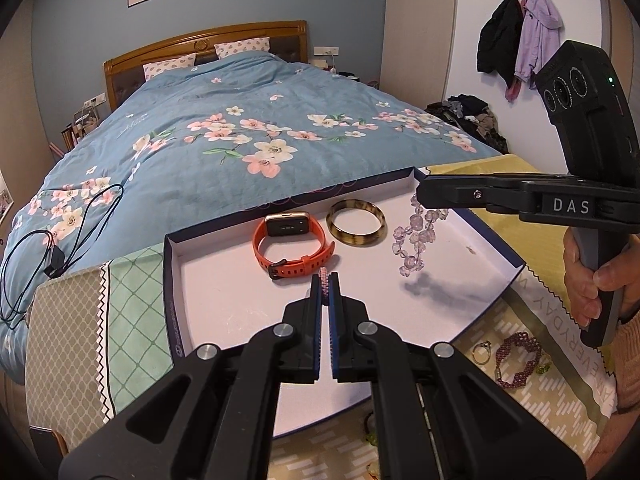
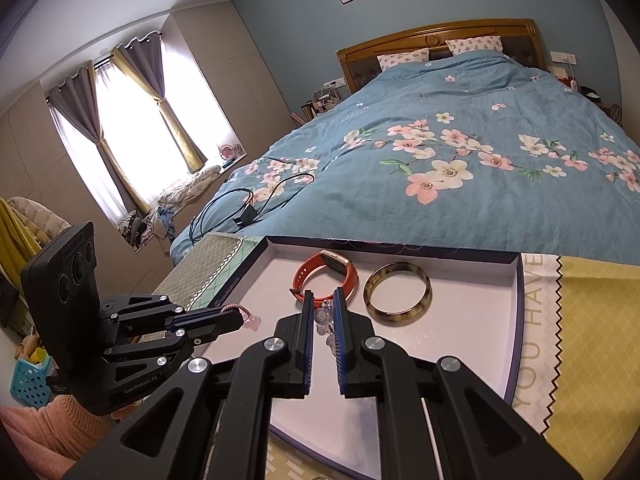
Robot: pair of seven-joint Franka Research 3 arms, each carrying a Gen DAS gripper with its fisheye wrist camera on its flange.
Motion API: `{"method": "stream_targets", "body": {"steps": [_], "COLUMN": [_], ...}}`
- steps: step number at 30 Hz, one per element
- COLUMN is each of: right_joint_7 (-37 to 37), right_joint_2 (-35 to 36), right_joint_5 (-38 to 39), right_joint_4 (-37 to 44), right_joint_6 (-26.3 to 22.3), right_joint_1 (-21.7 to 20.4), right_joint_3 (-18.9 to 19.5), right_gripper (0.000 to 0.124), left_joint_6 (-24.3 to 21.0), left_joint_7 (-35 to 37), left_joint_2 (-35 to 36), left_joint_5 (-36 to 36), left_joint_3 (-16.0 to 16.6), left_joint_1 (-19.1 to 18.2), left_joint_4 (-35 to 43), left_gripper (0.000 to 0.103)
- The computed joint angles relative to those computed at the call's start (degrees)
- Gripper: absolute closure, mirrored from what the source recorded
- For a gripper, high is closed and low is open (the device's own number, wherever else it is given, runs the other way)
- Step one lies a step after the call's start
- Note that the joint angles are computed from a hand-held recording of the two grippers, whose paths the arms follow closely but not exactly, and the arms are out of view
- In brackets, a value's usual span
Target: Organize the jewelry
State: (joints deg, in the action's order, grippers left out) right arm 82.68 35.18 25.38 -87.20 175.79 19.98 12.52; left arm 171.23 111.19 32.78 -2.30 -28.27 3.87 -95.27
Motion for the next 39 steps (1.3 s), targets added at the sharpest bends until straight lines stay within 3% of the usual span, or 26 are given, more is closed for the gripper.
{"method": "stream_targets", "body": {"steps": [26, 39], "right_joint_7": [1.1, 6.6], "right_joint_2": [4.7, 8.6], "right_joint_5": [1.5, -1.4], "right_joint_4": [6.2, 11.8], "right_joint_6": [-3.6, -7.6], "right_joint_1": [-1.4, 1.5], "right_joint_3": [0.8, -3.9], "right_gripper": [0.116, 0.115], "left_joint_6": [-6.2, -12.1], "left_joint_7": [-5.5, -7.8], "left_joint_2": [5.6, 10.2], "left_joint_5": [3.8, 4.7], "left_joint_3": [7.2, 9.9], "left_joint_1": [-6.8, -9.8], "left_joint_4": [10.1, 17.3], "left_gripper": [0.1, 0.099]}}
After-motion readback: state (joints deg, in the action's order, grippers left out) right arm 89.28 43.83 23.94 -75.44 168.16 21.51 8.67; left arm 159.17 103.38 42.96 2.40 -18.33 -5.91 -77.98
